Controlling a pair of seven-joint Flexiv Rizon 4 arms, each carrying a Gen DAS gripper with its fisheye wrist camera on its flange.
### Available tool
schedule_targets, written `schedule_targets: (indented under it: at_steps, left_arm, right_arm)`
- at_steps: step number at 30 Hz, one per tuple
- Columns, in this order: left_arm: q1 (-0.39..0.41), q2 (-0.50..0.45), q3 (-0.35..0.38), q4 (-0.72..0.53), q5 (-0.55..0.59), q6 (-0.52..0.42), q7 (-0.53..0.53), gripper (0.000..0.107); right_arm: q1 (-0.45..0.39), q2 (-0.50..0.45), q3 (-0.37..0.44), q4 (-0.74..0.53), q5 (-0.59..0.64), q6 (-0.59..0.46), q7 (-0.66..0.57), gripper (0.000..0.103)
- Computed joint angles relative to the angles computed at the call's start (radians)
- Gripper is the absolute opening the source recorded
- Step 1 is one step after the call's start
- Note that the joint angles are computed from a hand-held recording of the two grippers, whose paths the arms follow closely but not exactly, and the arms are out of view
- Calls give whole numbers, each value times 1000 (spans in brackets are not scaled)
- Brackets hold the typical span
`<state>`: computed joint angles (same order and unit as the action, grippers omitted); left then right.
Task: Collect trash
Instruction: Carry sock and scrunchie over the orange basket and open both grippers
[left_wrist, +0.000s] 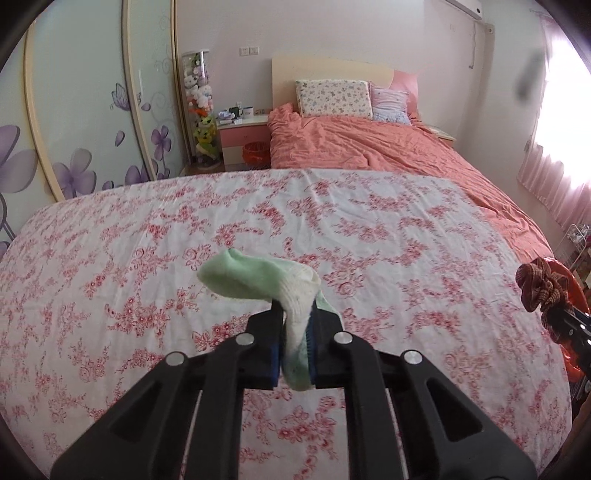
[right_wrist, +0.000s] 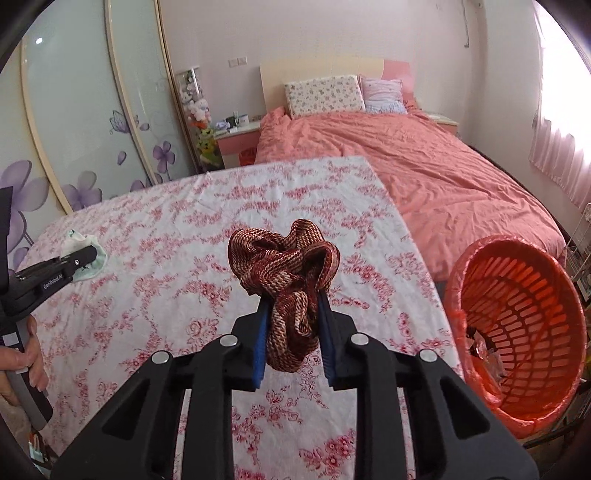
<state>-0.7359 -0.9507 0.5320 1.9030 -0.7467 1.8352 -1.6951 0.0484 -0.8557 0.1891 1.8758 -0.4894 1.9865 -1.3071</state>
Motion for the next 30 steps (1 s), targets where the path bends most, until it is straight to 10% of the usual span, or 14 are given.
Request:
schedule_targets:
  at_steps: [30]
  left_arm:
    - [-26, 74, -281, -204, -94, 163, 393, 12]
  right_arm:
    - [-78, 98, -97, 139, 43, 276, 66, 24]
